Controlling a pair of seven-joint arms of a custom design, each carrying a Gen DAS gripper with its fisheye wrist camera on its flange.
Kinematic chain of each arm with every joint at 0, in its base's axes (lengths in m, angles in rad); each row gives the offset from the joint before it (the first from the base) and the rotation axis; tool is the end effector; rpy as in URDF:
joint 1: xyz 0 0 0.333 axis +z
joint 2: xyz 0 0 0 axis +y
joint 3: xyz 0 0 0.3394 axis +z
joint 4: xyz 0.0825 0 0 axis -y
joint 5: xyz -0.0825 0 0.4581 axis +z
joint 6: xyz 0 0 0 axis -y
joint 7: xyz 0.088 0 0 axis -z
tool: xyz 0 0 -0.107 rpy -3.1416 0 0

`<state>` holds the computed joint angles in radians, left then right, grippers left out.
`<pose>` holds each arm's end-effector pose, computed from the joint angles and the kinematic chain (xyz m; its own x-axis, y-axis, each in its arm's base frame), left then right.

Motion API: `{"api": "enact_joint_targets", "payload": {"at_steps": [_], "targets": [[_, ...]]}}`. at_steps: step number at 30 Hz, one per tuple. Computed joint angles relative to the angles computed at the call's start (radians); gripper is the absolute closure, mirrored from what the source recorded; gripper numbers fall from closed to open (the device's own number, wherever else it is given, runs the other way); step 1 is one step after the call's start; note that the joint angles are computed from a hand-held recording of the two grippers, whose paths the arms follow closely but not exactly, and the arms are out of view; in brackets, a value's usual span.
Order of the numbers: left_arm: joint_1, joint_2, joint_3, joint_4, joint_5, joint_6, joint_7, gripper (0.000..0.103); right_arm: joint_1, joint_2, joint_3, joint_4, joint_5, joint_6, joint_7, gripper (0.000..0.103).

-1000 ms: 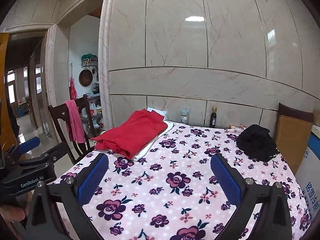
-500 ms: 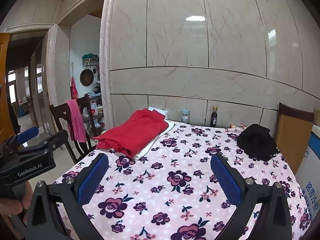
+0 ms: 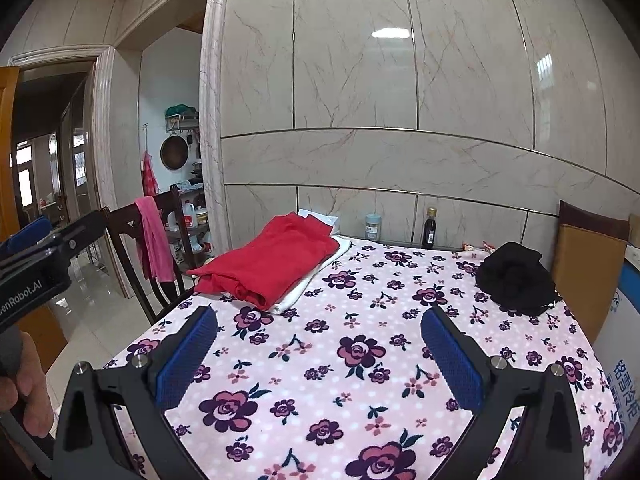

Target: Fold clothes

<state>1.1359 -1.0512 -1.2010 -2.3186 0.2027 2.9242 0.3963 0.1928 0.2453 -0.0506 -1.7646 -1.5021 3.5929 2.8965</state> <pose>0.5426 -0.1859 0.5377 0.5464 -0.8374 -0.0096 -0.1659 -0.0970 -0.9814 0.6430 0.2221 0.5040 0.5828 -0.8126 -0.0040 -0.2951 -0.2071 -0.9327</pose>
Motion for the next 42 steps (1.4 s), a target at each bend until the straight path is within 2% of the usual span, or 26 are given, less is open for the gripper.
{"api": "enact_joint_targets", "payload": {"at_steps": [16,42], "targets": [[-0.014,-0.011,0.012,-0.017,0.000,0.006,-0.017,0.001,0.023,0.016,-0.023,0.031,-0.064,0.000,0.076,0.001],[-0.008,0.031,-0.001,-0.017,-0.009,0.039,0.007,0.001,0.061,0.024,-0.059,0.051,-0.124,-0.003,0.148,0.001]]}}
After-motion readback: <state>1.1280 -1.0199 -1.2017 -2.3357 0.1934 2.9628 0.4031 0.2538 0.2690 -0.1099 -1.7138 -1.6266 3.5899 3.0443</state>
